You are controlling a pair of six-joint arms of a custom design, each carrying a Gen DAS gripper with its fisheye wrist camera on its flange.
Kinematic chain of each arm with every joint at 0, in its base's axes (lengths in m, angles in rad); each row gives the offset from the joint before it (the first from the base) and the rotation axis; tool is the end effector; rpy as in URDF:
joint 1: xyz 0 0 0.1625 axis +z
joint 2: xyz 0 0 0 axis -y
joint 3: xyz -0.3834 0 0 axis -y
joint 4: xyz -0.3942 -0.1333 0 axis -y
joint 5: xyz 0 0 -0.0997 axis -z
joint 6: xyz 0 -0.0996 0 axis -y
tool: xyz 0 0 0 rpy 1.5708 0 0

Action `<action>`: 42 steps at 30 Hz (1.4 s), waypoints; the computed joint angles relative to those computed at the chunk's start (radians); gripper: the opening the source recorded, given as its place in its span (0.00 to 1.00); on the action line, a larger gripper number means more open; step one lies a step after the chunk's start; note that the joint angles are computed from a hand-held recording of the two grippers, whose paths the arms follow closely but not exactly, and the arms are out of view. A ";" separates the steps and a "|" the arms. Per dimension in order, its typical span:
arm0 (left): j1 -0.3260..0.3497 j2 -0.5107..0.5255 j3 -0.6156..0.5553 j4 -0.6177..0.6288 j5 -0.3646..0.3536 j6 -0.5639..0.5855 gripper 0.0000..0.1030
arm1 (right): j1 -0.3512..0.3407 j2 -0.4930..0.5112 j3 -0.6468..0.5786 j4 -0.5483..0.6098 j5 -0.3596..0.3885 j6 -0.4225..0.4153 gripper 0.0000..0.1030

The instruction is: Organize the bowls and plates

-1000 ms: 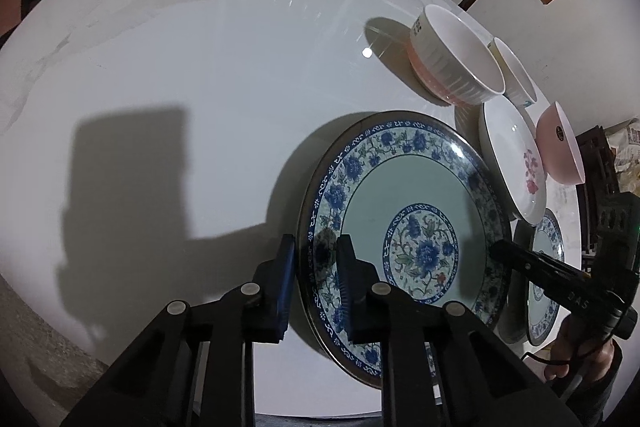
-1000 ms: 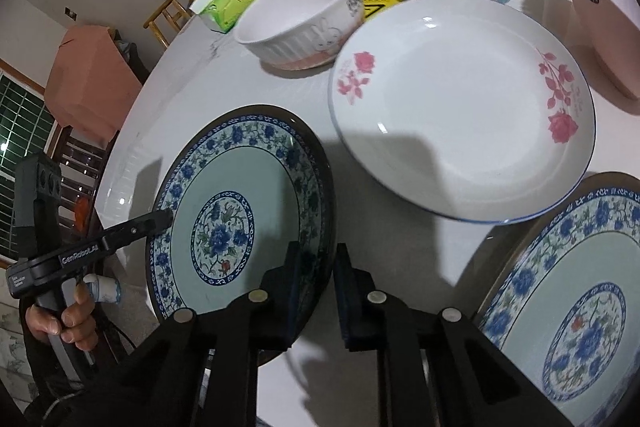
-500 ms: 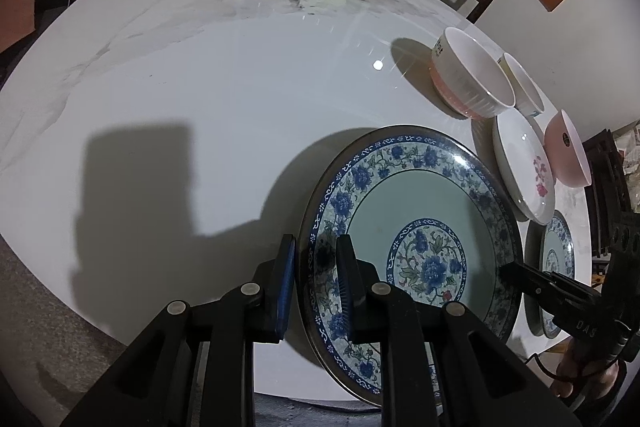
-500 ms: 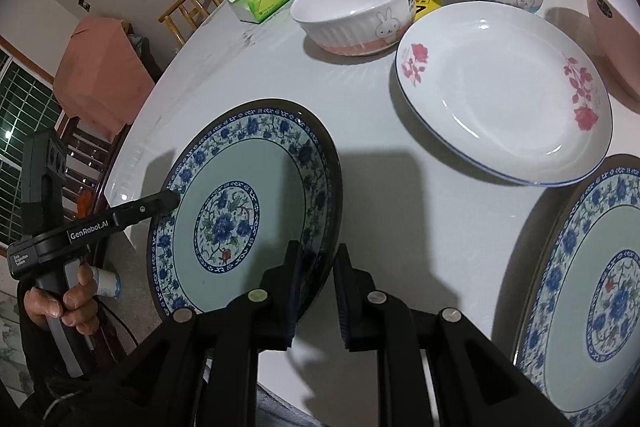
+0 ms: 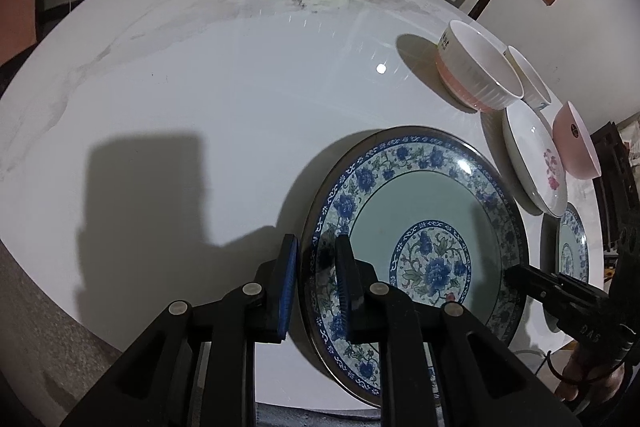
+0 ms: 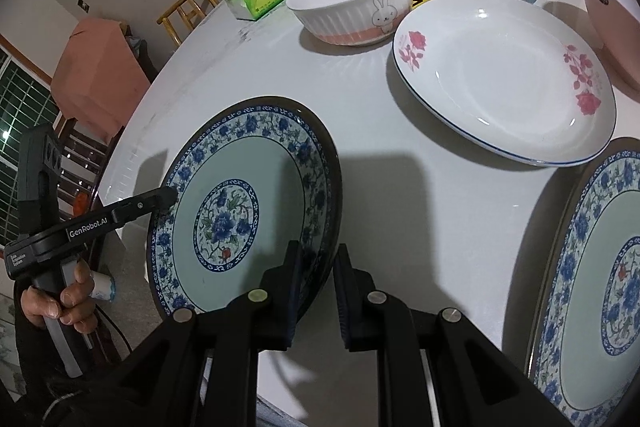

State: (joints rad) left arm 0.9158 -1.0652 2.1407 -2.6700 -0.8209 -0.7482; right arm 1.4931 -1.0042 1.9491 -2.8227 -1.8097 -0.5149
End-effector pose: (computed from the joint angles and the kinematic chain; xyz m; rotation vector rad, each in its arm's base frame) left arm -0.1295 -0.4988 0.0806 -0.1283 2.5009 -0.6588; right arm 0.0659 -0.5678 0.1044 0.5581 -2.7525 0.3171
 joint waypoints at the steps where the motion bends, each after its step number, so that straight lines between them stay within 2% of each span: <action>1: -0.002 0.001 0.001 -0.004 0.007 0.003 0.14 | 0.000 0.002 -0.002 0.001 0.000 0.002 0.16; 9: -0.002 0.005 -0.002 -0.006 0.029 -0.011 0.17 | -0.002 0.003 0.005 -0.007 -0.010 -0.010 0.18; 12: -0.005 0.004 0.000 0.008 0.046 -0.043 0.23 | 0.008 0.008 0.013 -0.054 -0.041 -0.036 0.30; 14: -0.011 -0.003 0.007 0.017 0.064 -0.062 0.26 | 0.016 0.008 0.029 -0.110 -0.055 -0.068 0.31; 19: -0.077 -0.004 0.024 0.078 0.205 -0.156 0.36 | 0.029 -0.003 0.061 -0.208 -0.069 -0.132 0.32; 21: -0.105 0.003 0.030 0.079 0.249 -0.174 0.39 | 0.026 -0.013 0.071 -0.221 -0.065 -0.135 0.32; 26: -0.182 0.040 0.035 0.085 0.340 -0.214 0.54 | 0.012 -0.060 0.107 -0.231 -0.037 -0.136 0.32; 28: -0.205 0.065 0.036 0.051 0.361 -0.202 0.57 | 0.002 -0.084 0.125 -0.234 -0.024 -0.136 0.32; 34: -0.241 0.149 0.007 -0.064 0.358 -0.133 0.65 | -0.016 -0.138 0.161 -0.251 -0.006 -0.140 0.32; 42: -0.281 0.266 -0.034 -0.255 0.349 0.005 0.68 | -0.052 -0.208 0.196 -0.267 0.016 -0.153 0.32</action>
